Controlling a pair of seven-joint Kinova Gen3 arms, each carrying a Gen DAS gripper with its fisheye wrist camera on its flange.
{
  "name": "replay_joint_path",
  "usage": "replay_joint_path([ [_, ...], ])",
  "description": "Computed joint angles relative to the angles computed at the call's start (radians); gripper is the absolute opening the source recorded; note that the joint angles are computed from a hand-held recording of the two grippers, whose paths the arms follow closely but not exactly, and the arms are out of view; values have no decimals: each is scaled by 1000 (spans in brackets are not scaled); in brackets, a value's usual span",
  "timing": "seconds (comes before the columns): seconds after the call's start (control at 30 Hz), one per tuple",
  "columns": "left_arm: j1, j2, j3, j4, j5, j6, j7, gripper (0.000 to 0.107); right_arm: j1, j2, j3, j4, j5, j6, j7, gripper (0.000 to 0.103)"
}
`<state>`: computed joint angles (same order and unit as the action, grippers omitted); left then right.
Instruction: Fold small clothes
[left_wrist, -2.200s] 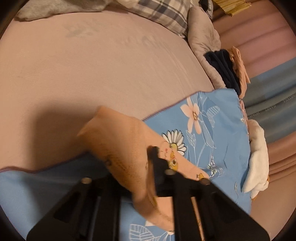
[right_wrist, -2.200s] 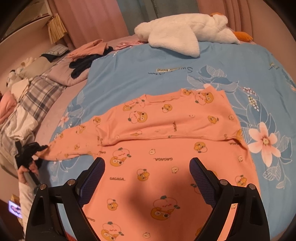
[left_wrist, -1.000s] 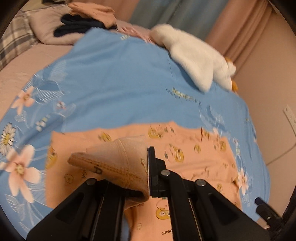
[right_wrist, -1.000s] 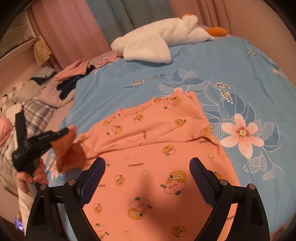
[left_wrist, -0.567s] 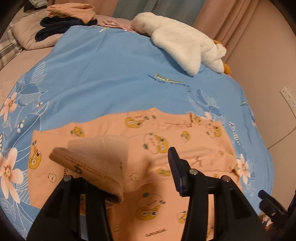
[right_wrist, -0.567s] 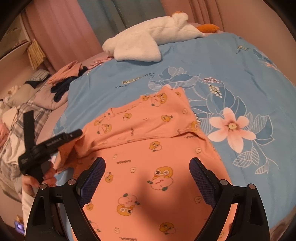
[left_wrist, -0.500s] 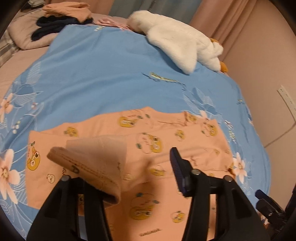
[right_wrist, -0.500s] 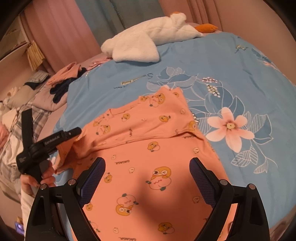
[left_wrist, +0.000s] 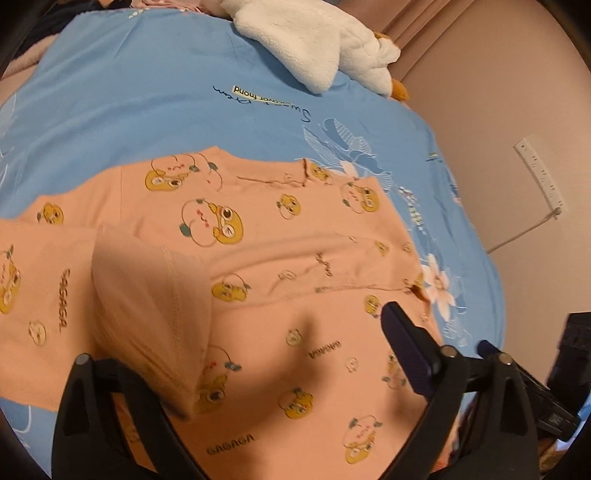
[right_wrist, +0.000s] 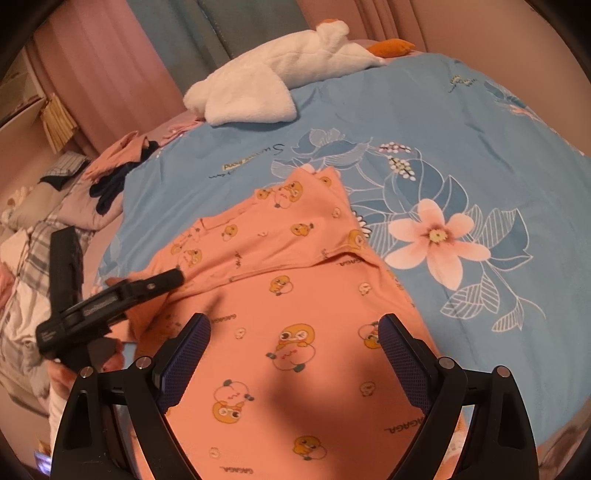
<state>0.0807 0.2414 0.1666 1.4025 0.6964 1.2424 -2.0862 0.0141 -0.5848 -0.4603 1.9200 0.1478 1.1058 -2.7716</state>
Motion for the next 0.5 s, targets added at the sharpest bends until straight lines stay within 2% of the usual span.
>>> replay_joint_path([
  [0.13, -23, -9, -13, -11, -5, 55, 18, 102, -4, 7, 11, 3, -7, 0, 7, 93],
  [0.23, -67, -31, -32, 11, 38, 83, -3, 102, -8, 23, 9, -2, 1, -5, 14, 93],
  [0.3, -83, -50, -49, 20, 29, 96, 14, 102, -16, 45, 10, -11, 7, -10, 24, 93],
  [0.43, -97, -147, -94, 94, -30, -2, 30, 102, -50, 112, 9, -48, 36, -32, 56, 93],
  [0.5, -105, -190, -119, 124, -71, -52, 75, 101, -76, 164, 6, -78, 58, -53, 76, 93],
])
